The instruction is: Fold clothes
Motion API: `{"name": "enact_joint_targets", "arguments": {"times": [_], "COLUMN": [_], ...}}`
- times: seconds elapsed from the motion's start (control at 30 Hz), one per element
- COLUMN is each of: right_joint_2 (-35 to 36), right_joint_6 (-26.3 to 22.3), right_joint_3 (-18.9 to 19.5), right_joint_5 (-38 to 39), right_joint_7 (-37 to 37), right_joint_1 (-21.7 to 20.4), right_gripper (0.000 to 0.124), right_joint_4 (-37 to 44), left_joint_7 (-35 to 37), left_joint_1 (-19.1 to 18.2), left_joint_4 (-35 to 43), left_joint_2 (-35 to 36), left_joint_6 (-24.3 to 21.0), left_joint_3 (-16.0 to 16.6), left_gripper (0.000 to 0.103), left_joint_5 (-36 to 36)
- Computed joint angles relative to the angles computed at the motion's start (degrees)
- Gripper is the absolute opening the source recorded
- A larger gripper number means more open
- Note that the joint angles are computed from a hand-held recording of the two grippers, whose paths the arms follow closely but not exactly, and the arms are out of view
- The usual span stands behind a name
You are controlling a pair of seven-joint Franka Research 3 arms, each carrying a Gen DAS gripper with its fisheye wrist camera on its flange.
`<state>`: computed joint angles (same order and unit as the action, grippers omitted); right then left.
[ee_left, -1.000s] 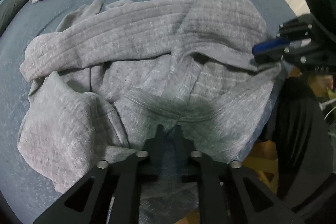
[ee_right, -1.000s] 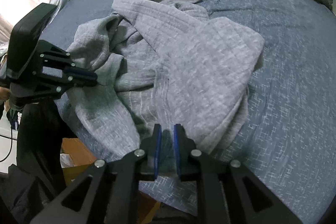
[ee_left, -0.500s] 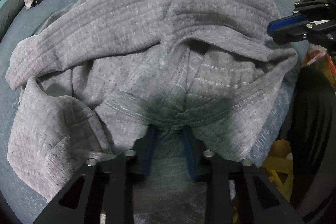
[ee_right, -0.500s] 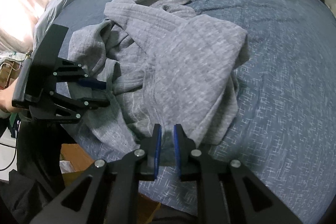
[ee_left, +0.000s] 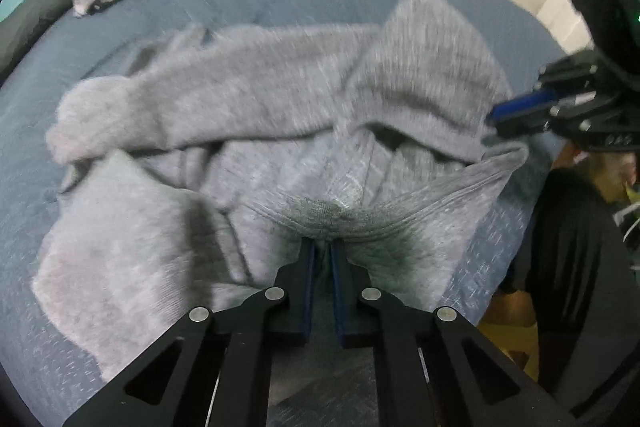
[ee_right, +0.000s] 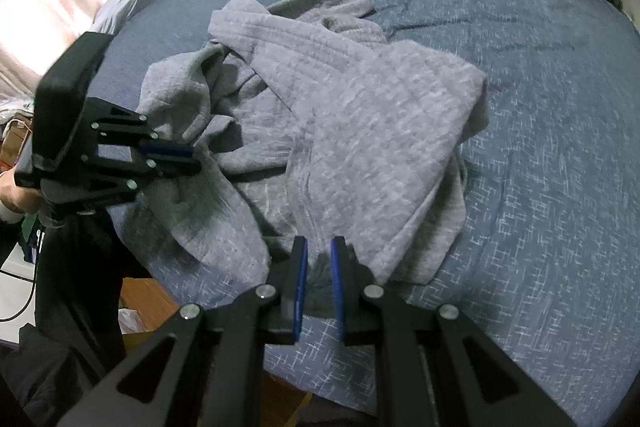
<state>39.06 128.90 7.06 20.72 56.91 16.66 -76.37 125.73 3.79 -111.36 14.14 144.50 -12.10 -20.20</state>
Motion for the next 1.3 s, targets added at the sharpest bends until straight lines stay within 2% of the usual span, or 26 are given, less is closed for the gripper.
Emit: {"name": "enact_joint_targets", "arguments": {"times": [0.17,0.27,0.33,0.4,0.47,0.57,0.8,0.93,1.07,1.17,1.23,1.3], "right_joint_2": [-0.81,-0.82,0.01,0.99,2.17,4.81,9.01,15.71,20.46,23.25,22.76,21.45], "right_joint_6": [1.14,1.94,1.30,0.82,0.83,0.36,1.23,-5.47,-9.74,-11.92,-11.01,-8.90], "right_joint_3": [1.03,0.89,0.08,-0.44,-0.06,0.06,-2.75,-3.27,-2.98,-2.27,-1.58,-1.08], "right_joint_5": [2.74,3.25,1.85,0.60,1.10,1.72,-4.60,-6.83,-8.24,-8.16,-7.03,-6.10], "right_joint_7": [-1.28,-0.86,0.93,2.69,4.06,7.46,14.94,20.10,20.88,21.03,20.83,19.79], "right_joint_1": [-1.24,-0.99,0.06,0.88,0.77,0.94,4.23,4.11,4.44,4.34,3.74,3.30], "right_gripper": [0.011,0.012,0.026,0.032,0.032,0.041,0.048,0.048,0.048,0.043,0.020,0.009], "right_joint_4": [-0.73,-0.26,1.35,3.08,4.96,9.14,16.30,27.63,34.81,38.75,37.38,34.58], "left_joint_7": [2.73,7.64,9.23,10.51,12.02,12.39,15.20,15.50,15.12,14.08,12.46,11.41], "left_joint_1": [0.97,1.73,1.12,0.60,0.32,0.03,-0.63,-1.32,-1.56,-1.55,-1.48,-1.21], "left_joint_4": [-2.53,-4.07,-4.60,-5.13,-5.67,-6.28,-8.19,-9.06,-9.01,-8.97,-8.83,-8.49], "left_joint_2": [-4.03,-7.31,-8.14,-8.83,-9.32,-9.91,-11.64,-12.19,-11.95,-11.89,-11.69,-11.54], "left_joint_6": [3.49,3.34,3.68,3.85,4.20,4.01,4.54,4.78,5.27,5.56,6.11,6.54], "left_joint_3": [-0.07,0.49,1.15,1.97,2.67,3.59,4.68,5.08,5.29,5.43,5.58,5.68], "left_gripper": [0.008,0.006,0.006,0.006,0.006,0.006,0.006,0.006,0.006,0.006,0.006,0.006], "left_joint_5": [-4.50,-10.06,-11.81,-13.15,-14.30,-15.31,-17.40,-16.56,-16.81,-16.03,-14.66,-14.41]}}
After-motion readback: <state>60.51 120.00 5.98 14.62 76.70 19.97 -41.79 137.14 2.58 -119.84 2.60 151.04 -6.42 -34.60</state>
